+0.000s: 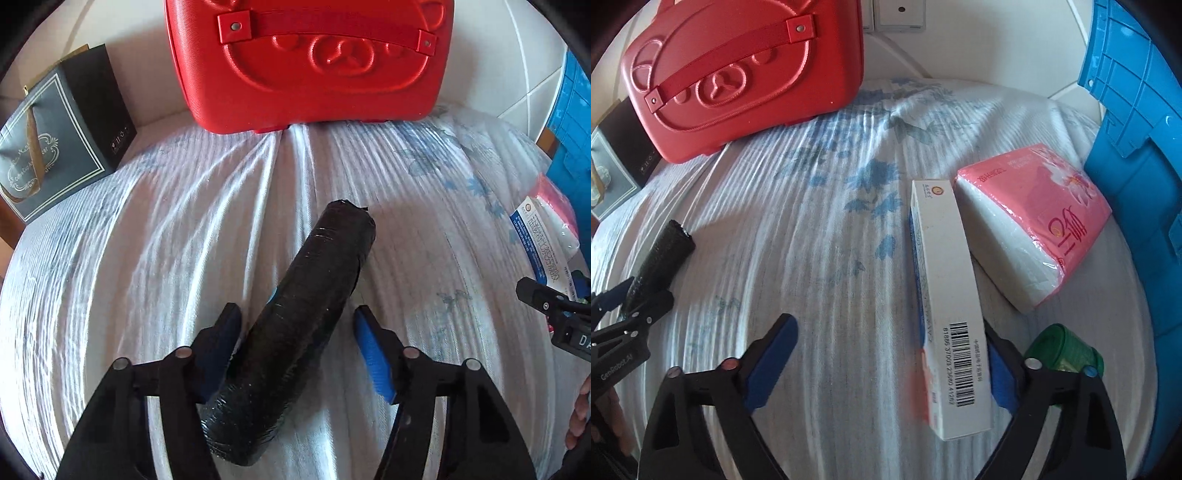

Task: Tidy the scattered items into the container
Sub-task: 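Grasp the black wrapped cylinder with the left tool while the right tool grasps the white medicine box, then carry the cylinder with the left tool while the right tool carries the box over the crate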

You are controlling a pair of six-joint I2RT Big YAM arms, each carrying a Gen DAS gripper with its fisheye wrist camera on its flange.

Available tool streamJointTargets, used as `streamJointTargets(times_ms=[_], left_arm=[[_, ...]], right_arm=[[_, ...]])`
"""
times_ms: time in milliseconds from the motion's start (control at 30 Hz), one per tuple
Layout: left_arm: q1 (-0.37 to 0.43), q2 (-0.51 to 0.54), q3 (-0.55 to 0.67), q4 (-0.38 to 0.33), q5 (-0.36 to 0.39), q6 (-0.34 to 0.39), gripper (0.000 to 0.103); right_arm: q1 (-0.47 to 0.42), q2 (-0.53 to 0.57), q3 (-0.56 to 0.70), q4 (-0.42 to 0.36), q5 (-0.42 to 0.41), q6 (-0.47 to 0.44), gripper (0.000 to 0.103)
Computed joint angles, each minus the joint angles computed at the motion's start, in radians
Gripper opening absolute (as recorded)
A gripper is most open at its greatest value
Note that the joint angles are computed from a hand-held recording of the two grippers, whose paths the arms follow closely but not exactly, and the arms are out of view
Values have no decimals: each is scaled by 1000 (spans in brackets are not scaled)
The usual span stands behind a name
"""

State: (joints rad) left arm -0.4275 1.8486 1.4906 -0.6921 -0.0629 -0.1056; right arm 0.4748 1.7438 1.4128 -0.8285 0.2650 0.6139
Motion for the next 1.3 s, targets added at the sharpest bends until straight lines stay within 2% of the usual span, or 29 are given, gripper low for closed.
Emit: streamJointTargets(times_ms=[33, 100, 400, 433, 467, 500, 533, 733, 967, 1133, 1300], left_arm=[[0, 0, 2, -2, -2, -9, 53], [-4, 10, 19, -18, -9, -22, 52], [-8, 11, 24, -26, -8, -29, 44], [-10, 8, 22, -29, -13, -28, 39], [-12, 1, 17, -32, -17, -29, 37], [-15, -8, 11, -36, -21, -29, 35], [-18, -21, 1, -36, -28, -29, 35], [-30, -134, -64, -47, -40, -73, 34], [-60, -337, -163, -87, -68, -129, 34], [-103, -499, -211, -107, -88, -142, 34], [-168, -609, -214, -126, -105, -155, 34]], right_arm=[[-3, 5, 4, -6, -6, 4, 71], [-6, 15, 11, -15, -5, 3, 67], [-2, 34, 26, -14, 18, -15, 66], [-1, 35, 30, -17, 20, -19, 58], [0, 34, 32, -19, 20, -21, 39], [0, 32, 35, -24, 15, -19, 29], [-1, 28, 34, -25, 5, -15, 23], [32, -42, -3, -9, -7, -21, 22], [118, -179, -39, -18, 23, -11, 23], [207, -313, -55, -71, 119, 19, 23], [294, -452, -67, -171, 252, 76, 23]])
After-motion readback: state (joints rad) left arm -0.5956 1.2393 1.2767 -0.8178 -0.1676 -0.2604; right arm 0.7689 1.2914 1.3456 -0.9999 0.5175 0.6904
